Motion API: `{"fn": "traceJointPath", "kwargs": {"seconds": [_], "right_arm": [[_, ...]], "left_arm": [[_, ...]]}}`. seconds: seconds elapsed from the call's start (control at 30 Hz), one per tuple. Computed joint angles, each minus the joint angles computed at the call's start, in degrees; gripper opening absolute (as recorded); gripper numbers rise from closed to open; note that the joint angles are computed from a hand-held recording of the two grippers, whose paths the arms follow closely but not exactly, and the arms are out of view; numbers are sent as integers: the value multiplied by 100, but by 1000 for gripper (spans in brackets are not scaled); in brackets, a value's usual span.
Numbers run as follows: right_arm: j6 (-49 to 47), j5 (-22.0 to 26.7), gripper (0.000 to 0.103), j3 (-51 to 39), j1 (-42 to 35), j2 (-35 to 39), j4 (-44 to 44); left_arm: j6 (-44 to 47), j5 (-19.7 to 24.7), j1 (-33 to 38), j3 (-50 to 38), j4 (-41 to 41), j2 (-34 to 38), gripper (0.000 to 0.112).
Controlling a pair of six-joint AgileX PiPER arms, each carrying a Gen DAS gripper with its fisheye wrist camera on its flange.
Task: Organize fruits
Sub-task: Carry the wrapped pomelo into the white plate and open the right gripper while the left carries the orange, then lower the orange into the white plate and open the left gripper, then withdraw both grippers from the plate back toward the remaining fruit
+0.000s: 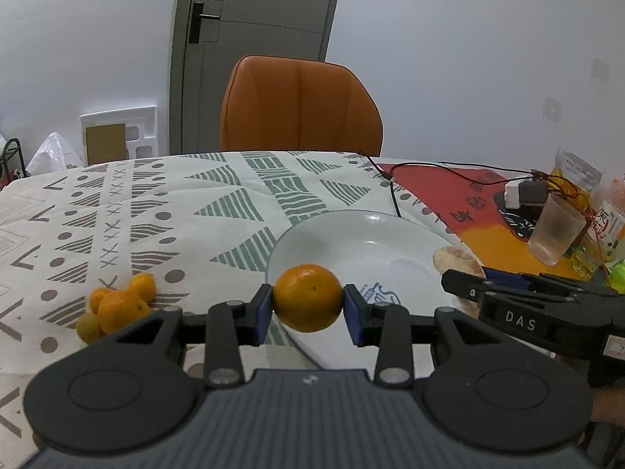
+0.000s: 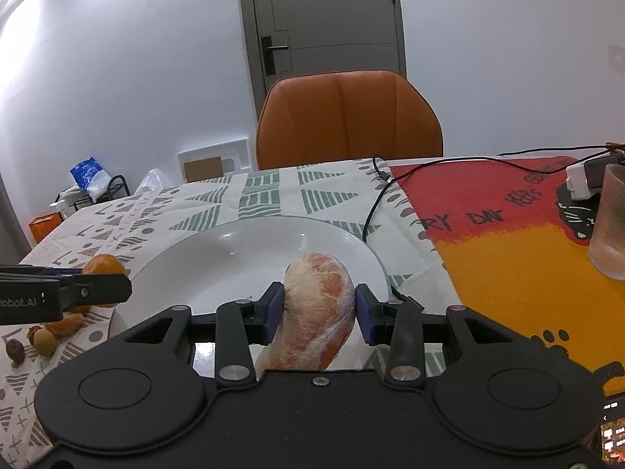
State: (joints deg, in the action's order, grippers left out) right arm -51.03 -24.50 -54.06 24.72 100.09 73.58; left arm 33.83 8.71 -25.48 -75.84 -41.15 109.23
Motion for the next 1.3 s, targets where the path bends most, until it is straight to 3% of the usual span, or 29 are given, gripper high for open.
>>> {"fn": "traceJointPath", "kwargs": {"seconds": [0.37,0.47,0.77,1.17,1.3], "right_arm": [[628,-197,40,510,-16,-543,-430],[725,-241,41,595,51,-605,-475],[917,-217,43,612,200,-584,-515],[945,-327,50,673,568,-658,-366],[892,-385,56,700,695,-710,-286]], "left_arm": [[-913,68,-127,-290,873,220,38],[-1151,-137,-181,-181,1131,133,39],[-1773,-194,-6,165,1724,-170,41],[-1866,-377,290,883,1751,-747,48],[-1377,-514,373,1144,1241,-971,58]]}}
